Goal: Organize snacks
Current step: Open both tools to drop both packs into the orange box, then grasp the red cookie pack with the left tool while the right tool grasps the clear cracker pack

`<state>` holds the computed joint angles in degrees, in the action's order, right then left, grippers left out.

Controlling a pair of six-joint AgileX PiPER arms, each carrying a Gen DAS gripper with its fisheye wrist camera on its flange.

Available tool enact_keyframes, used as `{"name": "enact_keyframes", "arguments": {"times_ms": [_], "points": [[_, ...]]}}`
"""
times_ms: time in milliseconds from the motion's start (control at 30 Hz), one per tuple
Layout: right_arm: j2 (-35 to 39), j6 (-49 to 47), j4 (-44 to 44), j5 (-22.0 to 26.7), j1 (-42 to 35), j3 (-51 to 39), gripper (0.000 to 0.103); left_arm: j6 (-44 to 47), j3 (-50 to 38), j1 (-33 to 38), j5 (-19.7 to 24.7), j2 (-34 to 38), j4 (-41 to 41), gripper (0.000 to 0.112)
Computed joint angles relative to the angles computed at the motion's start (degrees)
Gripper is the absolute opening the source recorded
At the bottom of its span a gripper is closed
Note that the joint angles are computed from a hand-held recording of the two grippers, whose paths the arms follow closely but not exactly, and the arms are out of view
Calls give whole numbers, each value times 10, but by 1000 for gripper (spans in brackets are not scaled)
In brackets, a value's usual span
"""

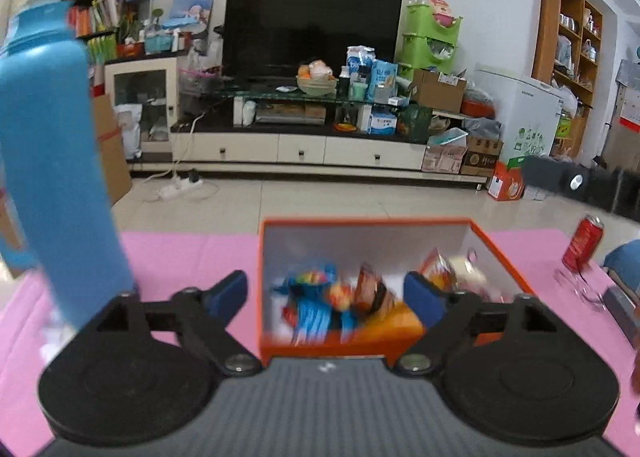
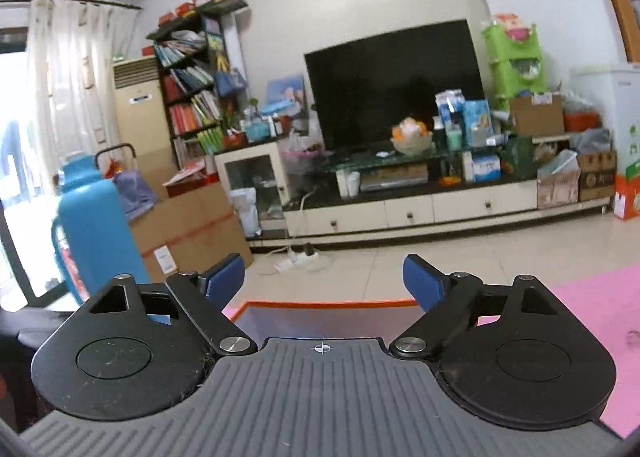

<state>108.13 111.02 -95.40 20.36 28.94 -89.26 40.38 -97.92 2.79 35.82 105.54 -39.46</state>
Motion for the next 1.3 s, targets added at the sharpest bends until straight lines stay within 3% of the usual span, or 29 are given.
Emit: {"name": "enact_keyframes", "arguments": {"times_ms": [67, 233, 267, 367, 467, 633, 800, 933, 1000, 1067, 1133, 1200, 1300], "points": [[-41, -1, -6, 22, 15, 56, 84, 45, 89, 12, -8, -50, -32, 86], [-144, -13, 37, 141, 88, 271, 86, 119, 263, 28, -11, -127, -76, 86], [-162, 1, 55, 148, 95, 315, 86, 132, 295, 27, -16, -139, -81, 86], [-210, 7, 125, 93, 85, 417, 78, 100, 317, 16, -17, -146, -27, 86], [-231, 27, 149, 98, 100, 481, 78, 103, 330, 18, -56, -154, 6, 87], [-213, 39, 135, 26, 59, 462, 80, 108, 318, 46, -48, -126, 22, 89], [-165, -18, 175, 28, 81, 415, 81, 149, 321, 41, -78, -107, 11, 89], [-148, -37, 193, 45, 85, 404, 83, 13, 254, 27, -25, -56, 59, 89], [-146, -21, 184, 29, 72, 404, 84, -25, 238, 12, -28, -47, 81, 89], [-148, -6, 178, 12, 62, 406, 84, -87, 238, -15, -58, -47, 151, 89], [-147, -12, 184, 10, 59, 406, 84, -128, 240, -26, -72, -42, 204, 83], [-150, -9, 178, 13, 60, 410, 84, -92, 241, -13, -62, -38, 172, 65], [-163, 15, 153, 18, 62, 424, 84, -32, 251, 9, -52, -48, 133, 54]]}}
